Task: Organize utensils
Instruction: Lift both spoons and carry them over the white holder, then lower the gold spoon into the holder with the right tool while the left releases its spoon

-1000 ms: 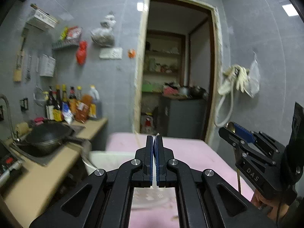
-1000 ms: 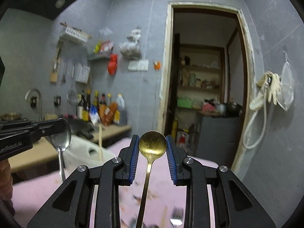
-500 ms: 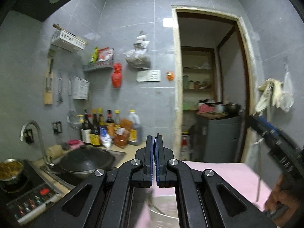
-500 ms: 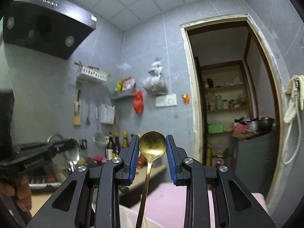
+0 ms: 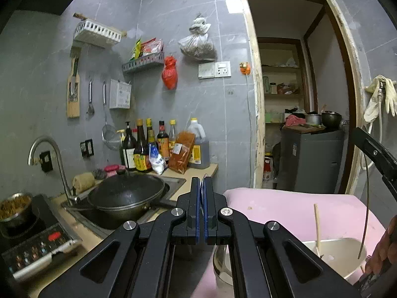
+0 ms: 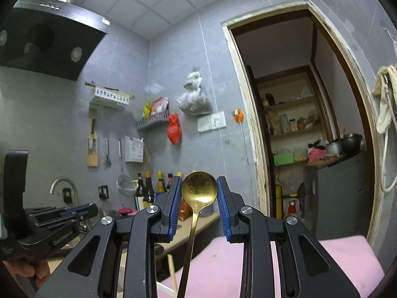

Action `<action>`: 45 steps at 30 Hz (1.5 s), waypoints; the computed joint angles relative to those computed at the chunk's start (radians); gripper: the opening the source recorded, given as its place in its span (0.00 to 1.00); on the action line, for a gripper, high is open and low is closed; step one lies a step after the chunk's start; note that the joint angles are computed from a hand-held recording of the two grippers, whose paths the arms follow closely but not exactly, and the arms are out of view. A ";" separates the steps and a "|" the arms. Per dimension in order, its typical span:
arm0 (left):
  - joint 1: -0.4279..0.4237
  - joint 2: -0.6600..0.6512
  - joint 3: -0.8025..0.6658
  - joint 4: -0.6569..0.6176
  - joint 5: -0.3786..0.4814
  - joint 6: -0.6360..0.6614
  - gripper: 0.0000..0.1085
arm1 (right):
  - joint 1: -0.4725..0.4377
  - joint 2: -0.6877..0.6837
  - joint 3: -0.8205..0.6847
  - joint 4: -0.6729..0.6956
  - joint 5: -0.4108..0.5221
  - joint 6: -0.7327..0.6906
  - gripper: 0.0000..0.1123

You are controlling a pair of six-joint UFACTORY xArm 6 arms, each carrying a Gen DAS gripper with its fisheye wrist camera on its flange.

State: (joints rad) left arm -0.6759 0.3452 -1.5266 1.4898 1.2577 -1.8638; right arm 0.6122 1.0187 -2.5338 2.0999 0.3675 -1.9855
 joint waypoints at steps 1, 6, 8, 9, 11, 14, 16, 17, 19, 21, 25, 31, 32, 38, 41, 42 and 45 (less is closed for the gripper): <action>0.001 0.008 -0.005 -0.003 -0.004 -0.002 0.01 | 0.003 0.026 -0.036 -0.030 -0.014 0.033 0.23; -0.003 0.035 -0.032 -0.003 -0.013 0.015 0.01 | 0.022 0.142 -0.205 -0.170 -0.077 0.158 0.23; -0.003 0.036 -0.032 -0.006 -0.029 0.019 0.01 | 0.028 0.167 -0.243 -0.200 -0.093 0.173 0.23; 0.002 0.031 -0.029 -0.008 -0.041 0.022 0.01 | 0.028 0.146 -0.210 -0.159 -0.091 0.122 0.23; 0.009 0.017 -0.017 -0.016 -0.073 0.022 0.01 | 0.028 0.100 -0.136 -0.096 -0.084 0.036 0.23; 0.029 -0.006 -0.004 -0.060 -0.149 0.038 0.01 | 0.026 0.054 -0.057 -0.081 -0.069 -0.003 0.23; 0.042 -0.028 0.020 -0.076 -0.206 0.022 0.03 | 0.023 0.006 0.022 -0.051 -0.056 -0.049 0.24; 0.048 -0.041 0.034 -0.078 -0.237 0.003 0.03 | 0.022 -0.005 0.042 -0.064 -0.054 -0.041 0.24; 0.057 -0.063 0.061 -0.073 -0.288 -0.032 0.04 | 0.021 -0.026 0.079 -0.093 -0.048 -0.017 0.24; 0.064 -0.081 0.084 -0.057 -0.332 -0.077 0.05 | 0.022 -0.051 0.118 -0.091 -0.047 -0.032 0.24; 0.060 -0.102 0.103 -0.036 -0.375 -0.124 0.14 | 0.016 -0.124 0.220 -0.068 -0.027 -0.060 0.31; 0.017 -0.118 0.110 0.061 -0.345 -0.209 0.43 | 0.003 -0.239 0.365 0.014 -0.033 -0.145 0.40; 0.009 -0.117 0.104 0.066 -0.337 -0.205 0.44 | -0.004 -0.272 0.405 0.045 -0.027 -0.171 0.44; -0.058 -0.100 0.078 0.129 -0.256 -0.219 0.70 | -0.047 -0.414 0.590 0.168 0.003 -0.281 0.61; -0.086 -0.081 0.056 0.144 -0.240 -0.200 0.78 | -0.074 -0.487 0.693 0.226 0.029 -0.348 0.70; -0.095 -0.072 0.047 0.151 -0.236 -0.193 0.82 | -0.081 -0.504 0.719 0.241 0.036 -0.366 0.74; -0.120 -0.039 0.015 0.168 -0.225 -0.176 0.88 | -0.102 -0.562 0.803 0.299 0.055 -0.429 0.81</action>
